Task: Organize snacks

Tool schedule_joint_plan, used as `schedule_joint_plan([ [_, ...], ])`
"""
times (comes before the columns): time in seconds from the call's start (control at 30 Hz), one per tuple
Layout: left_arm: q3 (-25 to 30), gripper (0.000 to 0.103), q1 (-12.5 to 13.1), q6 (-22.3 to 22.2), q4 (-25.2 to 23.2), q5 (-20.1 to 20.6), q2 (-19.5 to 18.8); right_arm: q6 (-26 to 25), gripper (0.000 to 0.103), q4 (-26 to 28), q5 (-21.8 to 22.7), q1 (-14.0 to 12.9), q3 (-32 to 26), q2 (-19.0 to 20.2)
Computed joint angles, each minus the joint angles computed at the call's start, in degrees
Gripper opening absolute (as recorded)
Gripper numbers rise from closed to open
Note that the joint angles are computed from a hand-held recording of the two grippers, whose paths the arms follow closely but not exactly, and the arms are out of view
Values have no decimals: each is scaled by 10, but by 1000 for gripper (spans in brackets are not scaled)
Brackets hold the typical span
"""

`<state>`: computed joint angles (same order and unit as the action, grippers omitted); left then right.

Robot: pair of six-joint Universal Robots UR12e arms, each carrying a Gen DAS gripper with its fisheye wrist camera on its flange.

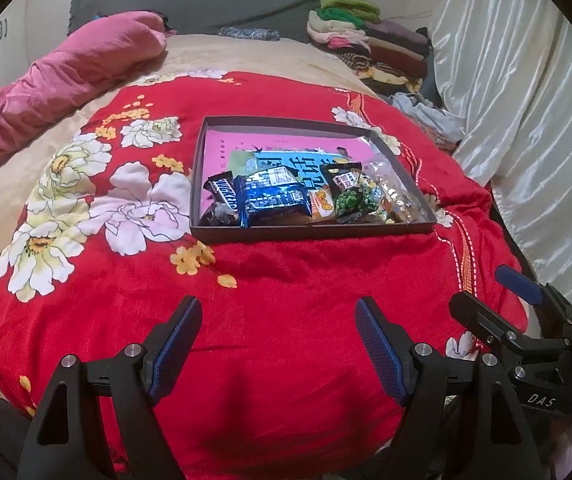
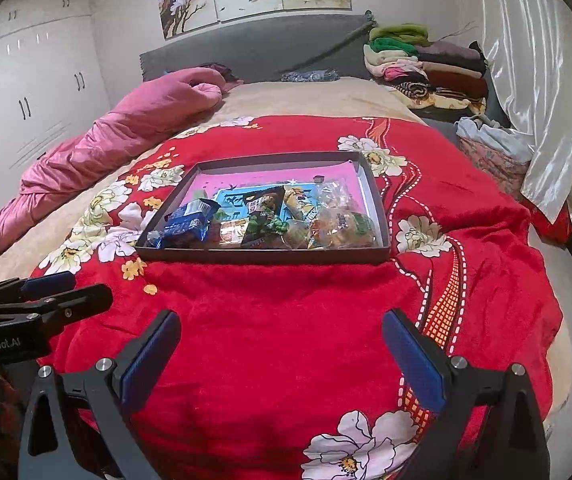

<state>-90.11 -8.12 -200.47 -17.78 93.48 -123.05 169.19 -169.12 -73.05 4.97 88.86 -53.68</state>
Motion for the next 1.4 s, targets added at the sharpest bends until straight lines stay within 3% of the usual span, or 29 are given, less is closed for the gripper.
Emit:
schedule_joint_plan([
  [1.4, 4, 80, -2, -2, -8, 16, -1, -13, 102, -6, 1, 1, 3, -2],
])
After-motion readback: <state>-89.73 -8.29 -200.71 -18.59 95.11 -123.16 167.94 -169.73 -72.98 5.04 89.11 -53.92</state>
